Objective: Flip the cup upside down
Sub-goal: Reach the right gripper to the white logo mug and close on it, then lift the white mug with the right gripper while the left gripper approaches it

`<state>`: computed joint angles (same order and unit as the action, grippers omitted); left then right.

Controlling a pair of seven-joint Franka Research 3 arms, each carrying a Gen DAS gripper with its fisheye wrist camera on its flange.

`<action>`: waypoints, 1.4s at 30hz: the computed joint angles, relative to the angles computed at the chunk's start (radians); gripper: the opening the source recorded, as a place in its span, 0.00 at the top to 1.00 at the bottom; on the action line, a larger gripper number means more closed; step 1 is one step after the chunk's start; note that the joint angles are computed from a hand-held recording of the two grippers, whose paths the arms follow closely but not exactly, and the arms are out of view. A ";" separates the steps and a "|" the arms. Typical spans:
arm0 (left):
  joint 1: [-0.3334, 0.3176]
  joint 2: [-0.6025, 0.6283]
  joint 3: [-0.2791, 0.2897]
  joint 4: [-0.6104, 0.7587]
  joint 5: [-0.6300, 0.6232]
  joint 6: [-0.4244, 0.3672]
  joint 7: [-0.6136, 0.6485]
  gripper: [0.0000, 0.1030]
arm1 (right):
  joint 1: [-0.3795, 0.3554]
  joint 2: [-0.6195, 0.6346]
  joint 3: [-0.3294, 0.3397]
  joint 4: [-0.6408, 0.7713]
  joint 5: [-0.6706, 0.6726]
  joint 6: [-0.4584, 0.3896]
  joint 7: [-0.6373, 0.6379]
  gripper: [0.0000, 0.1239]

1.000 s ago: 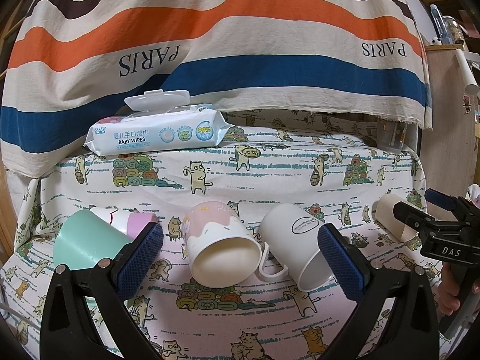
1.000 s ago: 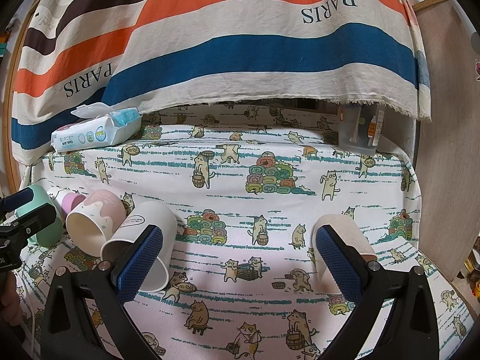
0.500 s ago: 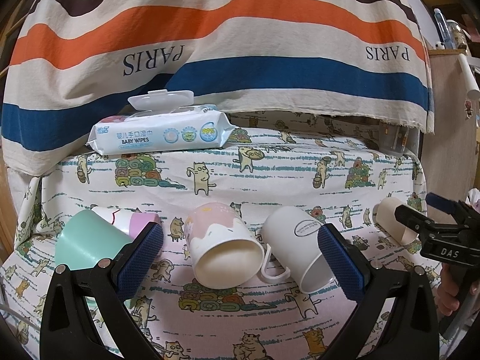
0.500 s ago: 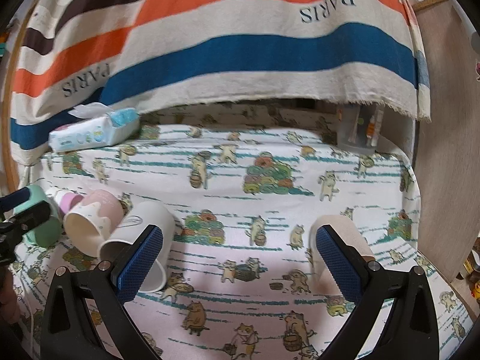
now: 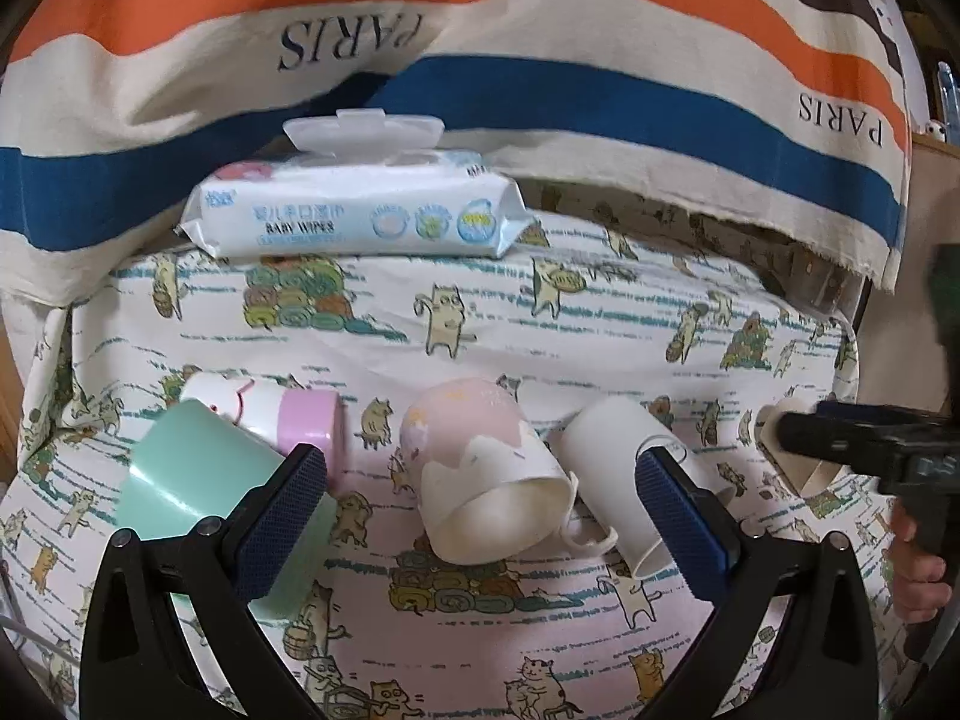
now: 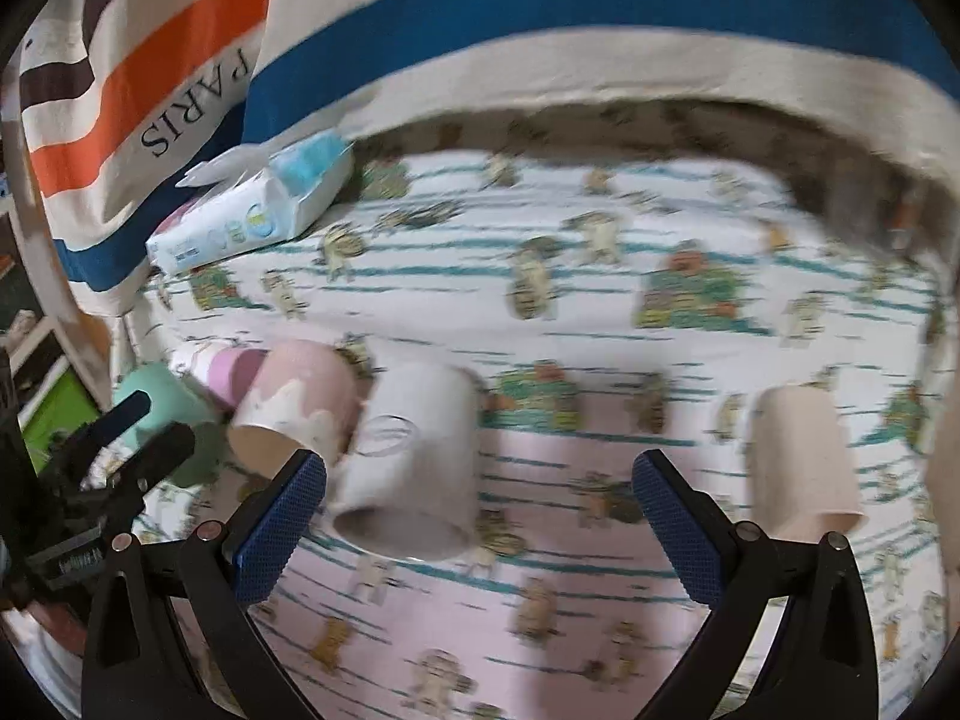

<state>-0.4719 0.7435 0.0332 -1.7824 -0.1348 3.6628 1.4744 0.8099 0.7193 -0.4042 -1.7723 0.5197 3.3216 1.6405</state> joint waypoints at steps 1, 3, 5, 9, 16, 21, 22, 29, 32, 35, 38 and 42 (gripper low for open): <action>-0.008 -0.003 0.008 -0.003 -0.013 0.004 0.004 0.01 | -0.035 0.013 0.030 0.042 -0.008 -0.045 0.003 0.18; -0.045 -0.002 0.044 0.000 -0.076 0.005 0.025 0.01 | -0.110 0.042 0.095 0.120 -0.044 -0.114 0.018 0.21; -0.084 0.004 0.081 0.008 -0.153 0.016 0.055 0.01 | -0.127 0.091 0.095 0.204 -0.080 -0.196 0.048 0.23; -0.064 -0.003 0.065 0.015 -0.186 -0.025 0.052 0.01 | -0.099 0.197 0.026 0.351 -0.164 -0.323 0.132 0.23; -0.106 0.000 0.101 0.017 -0.246 -0.034 0.074 0.01 | -0.104 0.324 -0.020 0.544 -0.287 -0.462 0.265 0.23; -0.109 0.003 0.106 0.027 -0.248 -0.062 0.063 0.01 | -0.161 0.373 0.039 0.655 -0.342 -0.538 0.289 0.33; -0.104 0.004 0.103 0.027 -0.241 -0.067 0.055 0.01 | -0.165 0.376 0.044 0.663 -0.353 -0.542 0.302 0.35; -0.100 0.001 0.107 0.022 -0.205 -0.069 0.015 0.01 | -0.117 0.279 0.034 0.480 -0.468 -0.457 0.379 0.36; -0.098 -0.001 0.104 0.015 -0.191 -0.054 0.011 0.01 | -0.109 0.190 0.064 0.327 -0.516 -0.365 0.370 0.36; -0.092 -0.002 0.094 0.013 -0.172 -0.054 0.015 0.01 | -0.143 0.123 0.130 0.229 -0.543 -0.320 0.330 0.36; -0.096 0.002 0.095 0.018 -0.158 -0.058 0.025 0.01 | -0.149 0.065 0.151 0.120 -0.555 -0.277 0.287 0.36; -0.053 0.001 0.049 0.019 -0.070 -0.069 0.022 0.01 | -0.122 0.021 0.132 0.014 -0.543 -0.209 0.254 0.36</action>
<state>-0.5252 0.7441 0.0818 -1.7638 -0.2046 3.5938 1.4963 0.6881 0.7403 -0.2719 -1.7588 -0.0237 3.1125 1.8940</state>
